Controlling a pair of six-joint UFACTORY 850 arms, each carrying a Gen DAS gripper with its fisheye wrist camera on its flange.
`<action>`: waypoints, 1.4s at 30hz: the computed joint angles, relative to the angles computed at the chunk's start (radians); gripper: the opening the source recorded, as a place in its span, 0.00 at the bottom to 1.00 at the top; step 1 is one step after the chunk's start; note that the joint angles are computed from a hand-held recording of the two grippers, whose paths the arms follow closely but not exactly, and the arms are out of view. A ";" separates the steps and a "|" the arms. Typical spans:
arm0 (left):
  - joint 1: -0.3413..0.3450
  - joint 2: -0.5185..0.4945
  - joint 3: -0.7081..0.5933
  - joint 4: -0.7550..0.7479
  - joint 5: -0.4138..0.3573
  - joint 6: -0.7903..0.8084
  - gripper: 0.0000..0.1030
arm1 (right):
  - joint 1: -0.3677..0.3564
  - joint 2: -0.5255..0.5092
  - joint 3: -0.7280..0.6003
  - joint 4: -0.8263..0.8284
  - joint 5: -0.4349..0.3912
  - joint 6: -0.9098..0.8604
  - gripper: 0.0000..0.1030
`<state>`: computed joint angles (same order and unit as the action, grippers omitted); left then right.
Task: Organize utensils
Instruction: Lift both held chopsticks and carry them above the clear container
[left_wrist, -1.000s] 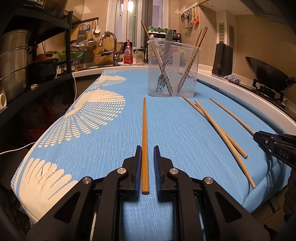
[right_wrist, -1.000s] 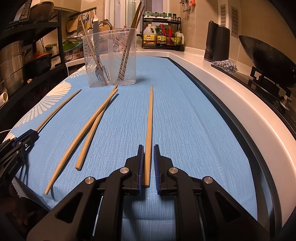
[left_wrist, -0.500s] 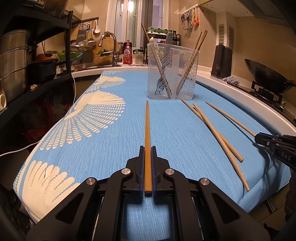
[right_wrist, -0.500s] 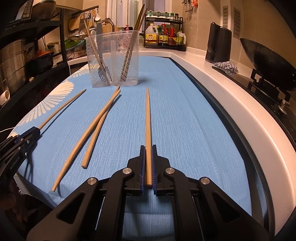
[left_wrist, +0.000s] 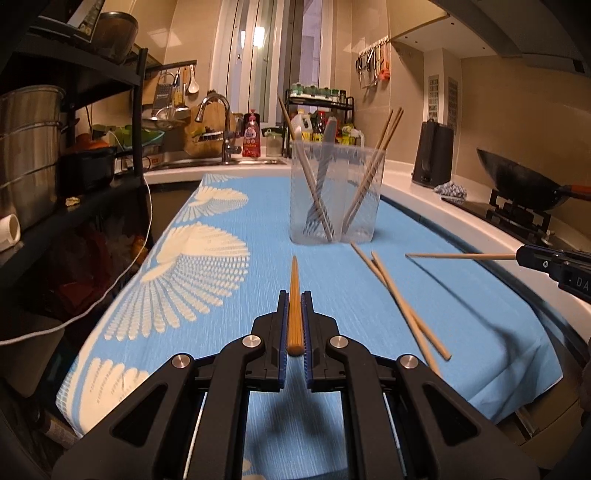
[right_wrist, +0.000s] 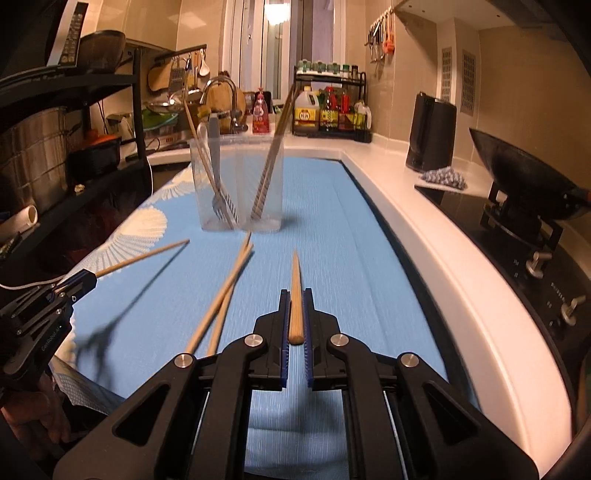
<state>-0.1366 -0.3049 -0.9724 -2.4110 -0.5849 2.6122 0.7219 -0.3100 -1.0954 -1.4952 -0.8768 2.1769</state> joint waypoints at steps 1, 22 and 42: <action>0.001 0.002 -0.008 0.006 -0.002 -0.007 0.06 | -0.001 0.007 -0.006 -0.003 -0.006 -0.012 0.06; 0.022 -0.066 -0.380 0.499 0.051 -0.549 0.06 | -0.109 0.020 -0.244 0.097 0.162 -0.335 0.06; -0.033 -0.395 -1.113 1.058 0.020 -1.305 0.06 | -0.229 -0.152 -0.705 0.110 0.246 -0.601 0.06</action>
<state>-0.1699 -0.6999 -2.0850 -1.3534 -0.5648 1.3068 0.4932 -0.4622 -1.8005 -1.3851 -0.6307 1.5756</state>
